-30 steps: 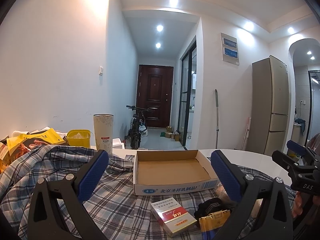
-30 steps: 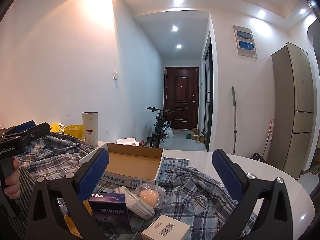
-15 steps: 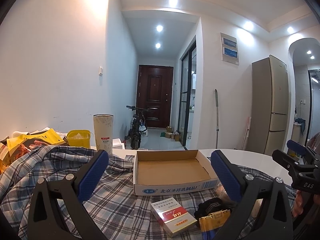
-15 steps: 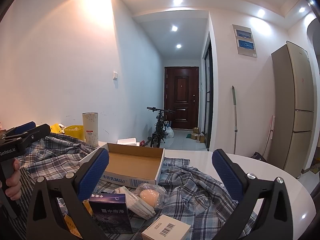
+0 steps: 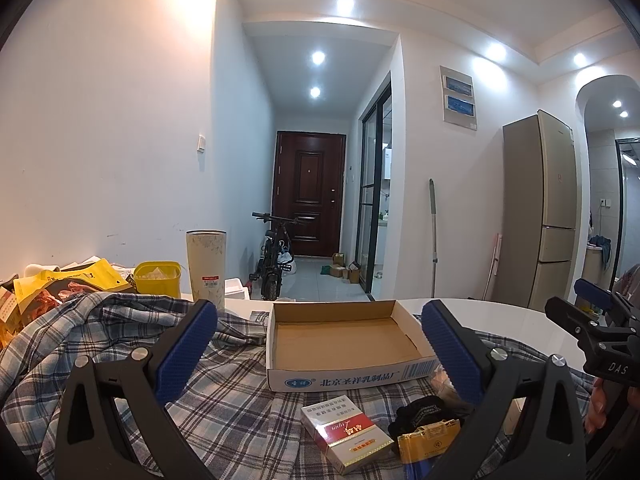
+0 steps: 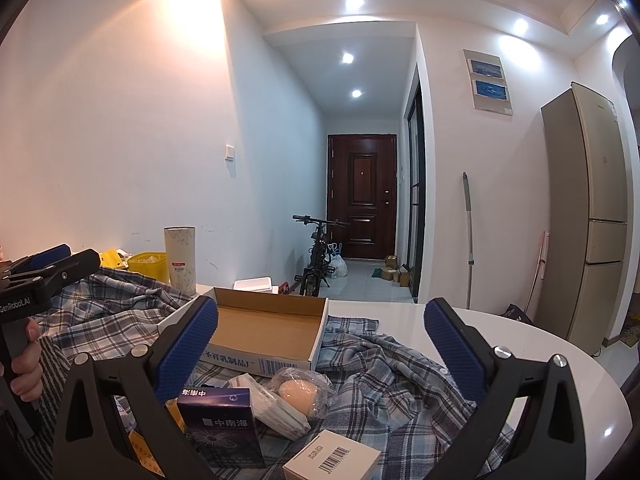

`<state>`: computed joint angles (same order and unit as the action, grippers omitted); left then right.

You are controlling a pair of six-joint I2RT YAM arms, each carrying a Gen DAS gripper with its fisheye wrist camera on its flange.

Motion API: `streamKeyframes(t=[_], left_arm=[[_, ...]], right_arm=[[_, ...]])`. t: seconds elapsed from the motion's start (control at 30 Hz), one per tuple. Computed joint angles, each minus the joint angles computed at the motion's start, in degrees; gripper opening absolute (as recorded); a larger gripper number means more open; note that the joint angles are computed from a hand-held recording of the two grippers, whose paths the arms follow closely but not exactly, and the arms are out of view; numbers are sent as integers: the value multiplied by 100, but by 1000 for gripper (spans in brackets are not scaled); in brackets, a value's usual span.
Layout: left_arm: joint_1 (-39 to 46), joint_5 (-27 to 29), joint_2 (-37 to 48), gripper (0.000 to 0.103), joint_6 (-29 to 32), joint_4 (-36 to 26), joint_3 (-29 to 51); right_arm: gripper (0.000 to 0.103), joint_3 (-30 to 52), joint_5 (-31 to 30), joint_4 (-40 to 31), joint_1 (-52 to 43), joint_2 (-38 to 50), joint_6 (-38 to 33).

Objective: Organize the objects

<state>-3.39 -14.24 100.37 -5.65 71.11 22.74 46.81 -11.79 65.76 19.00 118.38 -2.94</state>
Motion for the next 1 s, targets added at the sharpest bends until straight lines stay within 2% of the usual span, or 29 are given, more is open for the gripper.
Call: streamKeyframes(t=[0.17, 0.27, 0.37, 0.4, 0.57, 0.7, 0.77, 0.9, 1.0], left_arm=[[-44, -114, -28, 103, 20, 43, -29], [-184, -389, -148, 103, 100, -54, -23], [-181, -233, -726, 103, -257, -1007, 38], [-199, -198, -833, 103, -273, -1141, 34], [-607, -610, -1244, 103, -192, -2506, 333], [-891, -877, -1224, 103, -277, -3243, 575], [-1031, -1045, -1088, 103, -479, -3808, 809], [-1049, -702, -804, 103, -894, -4628, 1138], [-1144, -620, -506, 103, -1014, -4871, 1327]], right_arm=[[103, -43, -38, 129, -18, -7, 74], [103, -99, -60, 283, -29, -11, 148], [103, -128, -165, 373, -91, -20, 272], [103, -126, -196, 376, -111, -28, 329], [103, -218, -349, 541, -242, -100, 636], [103, -324, -534, 740, -348, -136, 795], [103, -371, -612, 849, -387, -143, 875], [103, -442, -793, 954, -438, -187, 970], [103, -451, -940, 923, -459, -219, 1007]])
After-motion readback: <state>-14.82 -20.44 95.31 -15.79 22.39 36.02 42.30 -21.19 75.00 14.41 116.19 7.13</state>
